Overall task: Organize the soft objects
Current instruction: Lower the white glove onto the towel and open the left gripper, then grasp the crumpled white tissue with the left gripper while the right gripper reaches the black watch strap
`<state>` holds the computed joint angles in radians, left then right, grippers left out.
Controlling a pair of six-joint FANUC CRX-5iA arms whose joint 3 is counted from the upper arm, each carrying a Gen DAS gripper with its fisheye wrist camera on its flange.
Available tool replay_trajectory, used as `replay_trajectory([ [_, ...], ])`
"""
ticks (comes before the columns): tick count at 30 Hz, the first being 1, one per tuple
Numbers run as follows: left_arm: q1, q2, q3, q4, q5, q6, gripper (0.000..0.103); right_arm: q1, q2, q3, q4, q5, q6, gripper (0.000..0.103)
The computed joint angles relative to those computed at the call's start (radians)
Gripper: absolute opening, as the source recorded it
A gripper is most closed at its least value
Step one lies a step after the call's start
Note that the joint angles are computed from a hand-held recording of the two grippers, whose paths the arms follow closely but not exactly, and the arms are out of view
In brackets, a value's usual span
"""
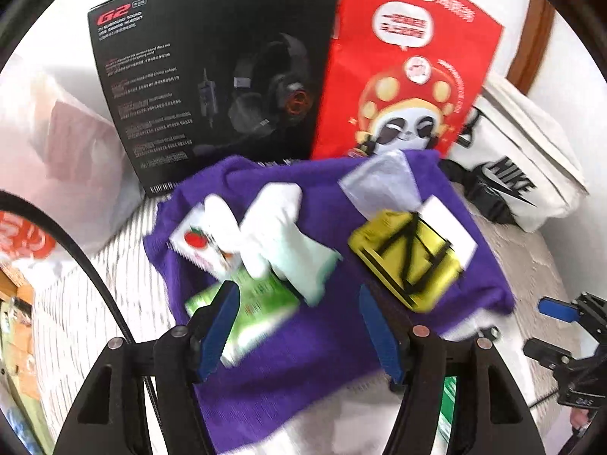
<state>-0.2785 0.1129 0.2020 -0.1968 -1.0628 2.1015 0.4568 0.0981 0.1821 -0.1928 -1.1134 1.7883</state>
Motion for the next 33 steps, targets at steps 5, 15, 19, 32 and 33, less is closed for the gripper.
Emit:
replay_trajectory([
  [5,-0.057,-0.060,-0.075,0.001,0.006,0.012,0.069,-0.014,-0.039,-0.049,-0.005,-0.007,-0.016,0.059],
  [15,-0.148,-0.022,-0.102,0.010,-0.004,0.037,0.072,-0.031,-0.090,-0.106,-0.013,-0.020,-0.015,0.059],
  [19,-0.159,0.018,-0.095,0.027,-0.017,0.024,0.073,-0.051,-0.094,-0.113,-0.014,-0.027,-0.017,0.059],
  [32,-0.184,0.022,-0.105,-0.005,0.031,0.020,0.045,-0.064,-0.069,-0.115,-0.019,-0.042,-0.025,0.059],
  [33,-0.177,0.017,-0.113,0.009,0.043,0.014,0.039,-0.062,-0.067,-0.115,-0.019,-0.044,-0.024,0.059],
])
